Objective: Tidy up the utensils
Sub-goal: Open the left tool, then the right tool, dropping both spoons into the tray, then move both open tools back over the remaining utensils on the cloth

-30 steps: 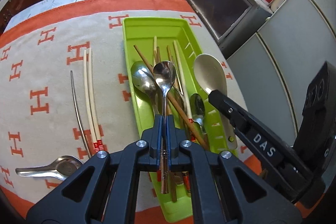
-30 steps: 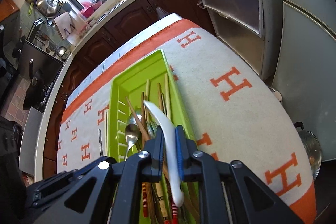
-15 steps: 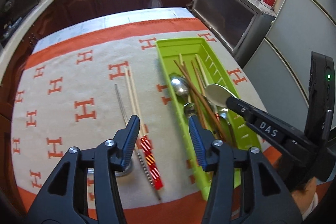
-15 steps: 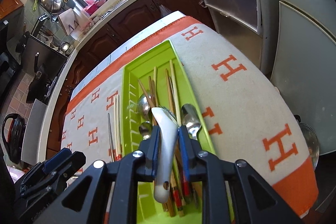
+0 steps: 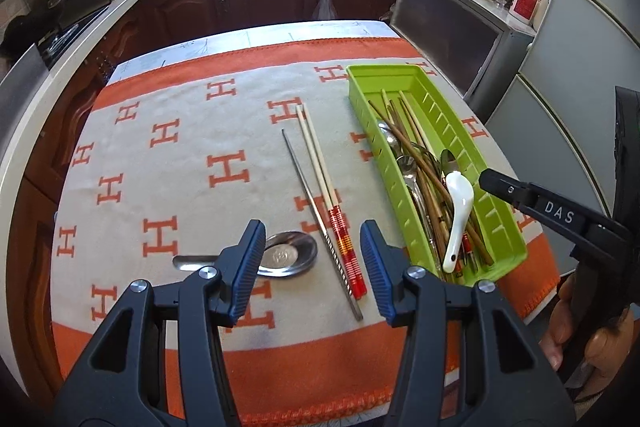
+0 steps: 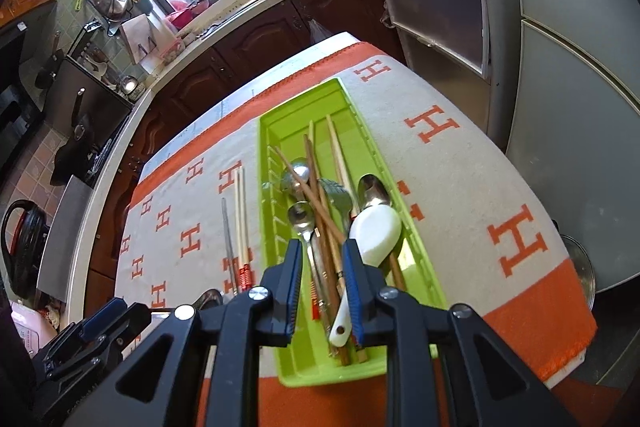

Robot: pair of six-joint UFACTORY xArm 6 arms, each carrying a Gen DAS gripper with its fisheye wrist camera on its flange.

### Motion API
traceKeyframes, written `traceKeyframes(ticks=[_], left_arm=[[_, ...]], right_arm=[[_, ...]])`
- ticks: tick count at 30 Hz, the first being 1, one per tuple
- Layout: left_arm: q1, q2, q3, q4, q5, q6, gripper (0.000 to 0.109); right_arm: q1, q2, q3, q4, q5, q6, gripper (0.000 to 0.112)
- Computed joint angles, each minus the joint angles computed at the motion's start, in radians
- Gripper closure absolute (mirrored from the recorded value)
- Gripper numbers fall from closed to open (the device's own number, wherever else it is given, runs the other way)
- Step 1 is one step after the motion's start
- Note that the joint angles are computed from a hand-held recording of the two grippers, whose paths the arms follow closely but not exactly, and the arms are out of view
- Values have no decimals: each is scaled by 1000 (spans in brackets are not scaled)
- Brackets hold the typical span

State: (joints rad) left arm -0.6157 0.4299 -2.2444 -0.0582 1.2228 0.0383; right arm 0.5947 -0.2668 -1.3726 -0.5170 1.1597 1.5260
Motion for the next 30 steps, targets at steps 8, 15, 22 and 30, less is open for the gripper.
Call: traceKeyframes(ticks=[8,15,22,30], left_arm=[[35,-130,186,-22,-70,6,62],[73,-178,257,-68,-87,53,62],[146,-201,312,-139,-111,119,54],[209,-166,325,-154,-105,109,54]], right_arm=[[59,65,-79,5,9,-18,91],[79,137,-135,58,-33,-63,91],[76,215,-174,137,-102,-132,91],[54,283,-191,249,-185,-211,91]])
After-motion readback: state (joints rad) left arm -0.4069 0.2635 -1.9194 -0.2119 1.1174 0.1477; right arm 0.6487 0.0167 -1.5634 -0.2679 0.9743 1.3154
